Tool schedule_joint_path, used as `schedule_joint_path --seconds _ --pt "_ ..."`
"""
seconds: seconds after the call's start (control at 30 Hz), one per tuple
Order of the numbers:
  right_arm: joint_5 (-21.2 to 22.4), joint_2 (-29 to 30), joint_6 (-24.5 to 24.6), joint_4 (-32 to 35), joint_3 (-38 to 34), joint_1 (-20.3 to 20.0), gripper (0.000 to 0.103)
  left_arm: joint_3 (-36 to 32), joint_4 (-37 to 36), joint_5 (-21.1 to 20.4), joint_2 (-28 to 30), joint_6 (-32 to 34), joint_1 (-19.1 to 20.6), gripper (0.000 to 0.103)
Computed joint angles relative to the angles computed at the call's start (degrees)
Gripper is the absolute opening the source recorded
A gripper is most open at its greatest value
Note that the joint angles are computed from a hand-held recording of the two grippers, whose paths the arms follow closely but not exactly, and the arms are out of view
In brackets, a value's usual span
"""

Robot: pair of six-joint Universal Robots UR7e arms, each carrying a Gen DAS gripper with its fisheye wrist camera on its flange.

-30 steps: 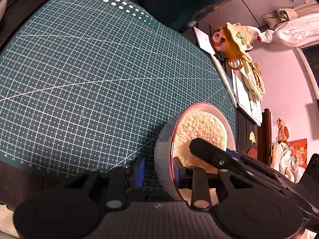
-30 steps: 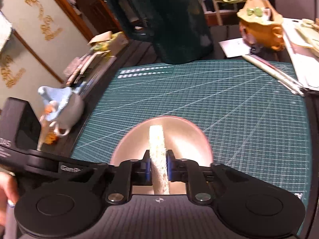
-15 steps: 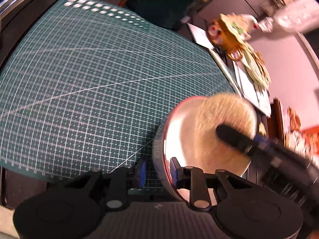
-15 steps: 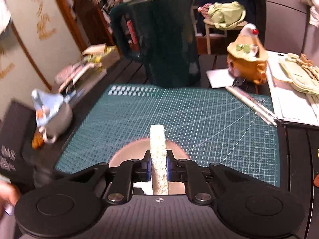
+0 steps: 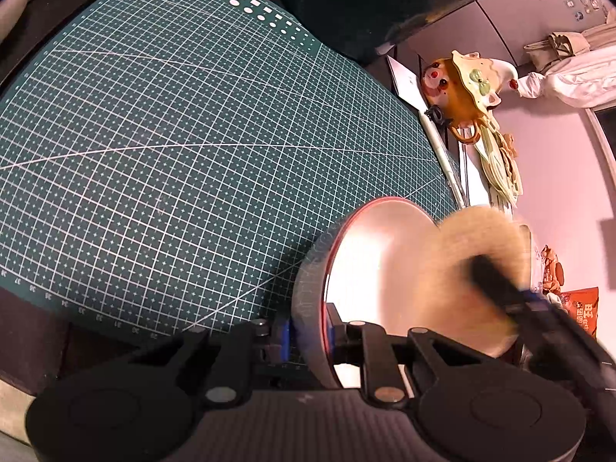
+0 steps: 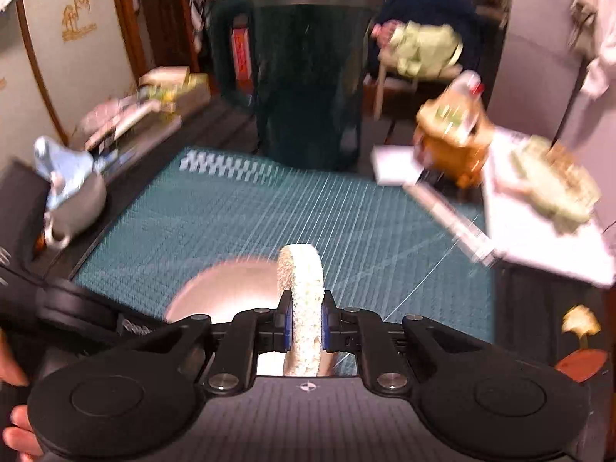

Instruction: Clean bowl

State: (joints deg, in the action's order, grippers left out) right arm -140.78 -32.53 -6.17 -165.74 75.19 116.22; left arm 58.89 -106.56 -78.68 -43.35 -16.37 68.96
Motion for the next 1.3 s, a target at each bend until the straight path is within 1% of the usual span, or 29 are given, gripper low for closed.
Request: schedule_joint_path --seconds 0.03,0.07,0.13,0.23,0.3,0.33,0.37,0.43,0.47,0.53,0.6,0.67,0.7,0.73,0.77,0.87,0.93,1.03,1.1,1.2,1.23,1.3 --pt "-0.11 -0.21 -1.26 -2.24 0.25 0.39 0.012 0.01 0.03 0.06 0.04 -0.08 -0.05 0.017" --pt "2.08 -1.20 -1.19 -3.61 1.20 0.33 0.012 0.07 0.08 0.18 0.01 -0.09 -0.11 0.017" --pt "7.31 -3.00 2.45 -1.51 2.47 -0.66 0.012 -0.09 0.17 0.32 0.07 -0.38 -0.18 0.017" --pt "11.34 -2.91 7.05 4.33 1.97 -2.19 0.012 -0.37 0.12 0.26 0.38 -0.93 -0.20 0.016" --pt "10.23 -1.20 8.31 9.19 0.07 -2.69 0.011 -0.77 0.18 -0.14 0.70 -1.58 -0.07 0.016" --pt "9.66 -0.80 8.86 10.11 -0.29 -2.81 0.011 -1.21 0.29 -1.02 0.98 -2.03 0.21 0.017" --pt "7.82 -0.08 9.58 10.97 -0.89 -2.93 0.011 -1.32 0.39 -1.08 1.03 -2.07 0.25 0.017" --pt "5.33 0.31 9.44 11.79 -1.50 -2.70 0.011 -1.25 0.43 -1.05 0.94 -1.93 0.26 0.017" --pt "4.02 0.38 9.48 11.59 -1.55 -2.39 0.011 -1.25 0.46 -1.01 0.94 -1.84 0.24 0.017" --pt "1.25 0.65 7.32 9.63 -1.47 -1.60 0.011 -1.33 0.52 -1.00 1.00 -1.77 0.23 0.017" --pt "0.01 0.41 4.45 5.08 -0.74 -0.55 0.011 -1.49 0.61 -1.02 1.12 -1.80 0.23 0.017" --pt "0.43 0.00 1.91 0.71 -0.12 0.20 0.011 -1.85 0.85 -1.04 1.31 -1.92 0.20 0.017" --pt "1.17 -0.28 1.49 -0.12 0.13 0.36 0.011 -2.97 1.57 -0.99 1.88 -2.24 0.02 0.017" --pt "2.21 -0.61 2.04 0.48 0.30 0.29 0.012 -3.12 1.52 -0.97 2.05 -2.42 -0.09 0.017" --pt "4.57 -1.29 3.48 2.01 0.71 -0.10 0.012 -3.20 1.47 -0.96 2.15 -2.46 -0.12 0.017" --pt "8.18 -1.52 8.20 8.21 0.51 -1.63 0.011 -2.51 1.24 -0.99 1.57 -2.52 0.00 0.017" --pt "8.16 -0.82 9.70 11.53 -0.40 -2.31 0.012 -2.14 1.17 -0.96 1.24 -2.57 0.04 0.017" --pt "6.83 -0.41 10.26 12.50 -0.83 -2.59 0.011 -1.71 1.17 -1.13 0.80 -2.68 0.20 0.017" --pt "5.07 -0.33 9.60 11.87 -0.73 -2.58 0.011 -1.40 1.08 -1.41 0.53 -2.94 0.35 0.017" --pt "2.54 0.03 6.90 9.14 -0.68 -1.94 0.010 -1.44 1.00 -1.80 0.63 -3.09 0.38 0.017" --pt "1.50 0.23 5.47 7.72 -0.64 -1.53 0.010 -1.46 0.96 -1.72 0.68 -3.10 0.31 0.017" --pt "-1.21 1.10 0.53 2.41 -0.85 -0.42 0.011 -1.71 1.06 -1.82 0.87 -3.28 0.30 0.017"
